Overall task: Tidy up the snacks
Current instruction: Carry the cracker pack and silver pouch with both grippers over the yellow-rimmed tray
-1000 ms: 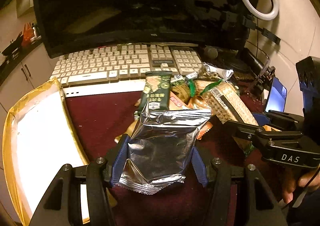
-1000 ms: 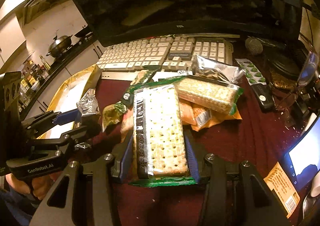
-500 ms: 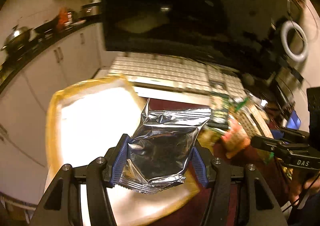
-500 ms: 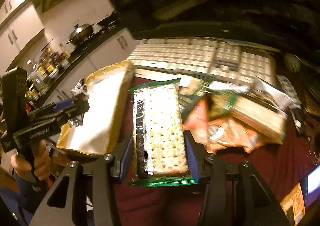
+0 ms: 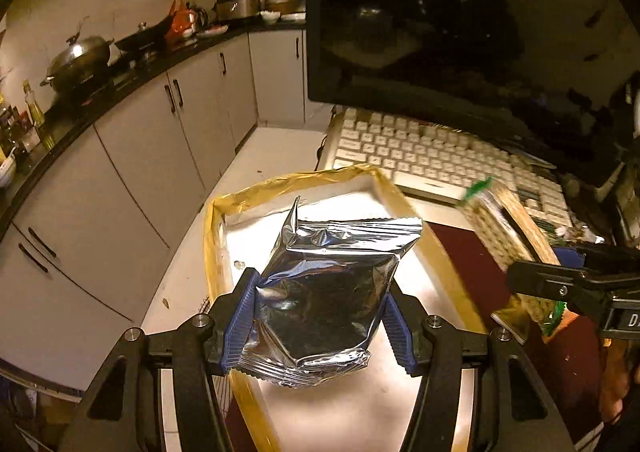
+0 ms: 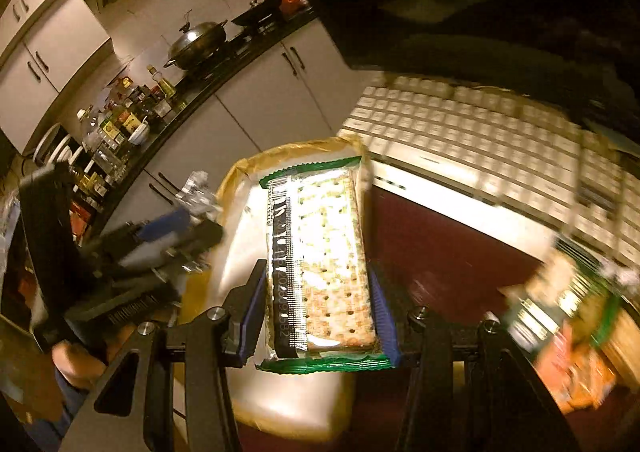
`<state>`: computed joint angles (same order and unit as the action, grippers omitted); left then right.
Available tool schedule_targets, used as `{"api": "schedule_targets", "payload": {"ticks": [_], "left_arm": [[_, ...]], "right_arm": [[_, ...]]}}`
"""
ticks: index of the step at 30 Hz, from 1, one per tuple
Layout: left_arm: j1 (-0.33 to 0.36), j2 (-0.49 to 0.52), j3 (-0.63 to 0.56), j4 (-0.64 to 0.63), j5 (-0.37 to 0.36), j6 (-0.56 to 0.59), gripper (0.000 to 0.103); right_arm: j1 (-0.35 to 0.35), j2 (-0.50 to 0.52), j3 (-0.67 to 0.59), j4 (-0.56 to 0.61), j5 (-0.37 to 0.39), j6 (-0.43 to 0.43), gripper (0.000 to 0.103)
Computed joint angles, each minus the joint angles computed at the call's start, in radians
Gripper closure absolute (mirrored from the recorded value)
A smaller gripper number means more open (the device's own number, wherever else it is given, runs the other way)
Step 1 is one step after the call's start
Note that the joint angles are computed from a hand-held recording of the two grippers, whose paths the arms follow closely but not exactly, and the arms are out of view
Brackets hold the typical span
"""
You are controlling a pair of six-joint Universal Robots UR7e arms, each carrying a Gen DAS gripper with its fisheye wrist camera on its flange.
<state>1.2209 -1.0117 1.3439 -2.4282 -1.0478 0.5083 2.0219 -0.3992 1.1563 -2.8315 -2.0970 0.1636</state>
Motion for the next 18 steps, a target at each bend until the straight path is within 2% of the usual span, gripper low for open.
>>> {"api": "schedule_targets", "payload": {"ticks": [4, 6, 10, 18], "left_arm": [[0.019, 0.067, -0.087, 0.058, 0.02, -0.021, 0.041], [0.021, 0.101, -0.119, 0.065, 0.068, -0.026, 0.041], [0.027, 0.146, -0.169, 0.109, 0.101, -0.044, 0.041], [0.037, 0.187, -0.217, 0.164, 0.113, -0.078, 0.041]], "right_arm": [[-0.012, 0.097, -0.181, 0.12, 0.0, 0.014, 0.056], [-0.024, 0.133, -0.257, 0.177, 0.014, 0.045, 0.056], [-0.044, 0.197, -0.389, 0.265, 0.018, 0.064, 0.056], [-0.066, 0.339, -0.658, 0.461, 0.005, 0.1, 0.056]]}}
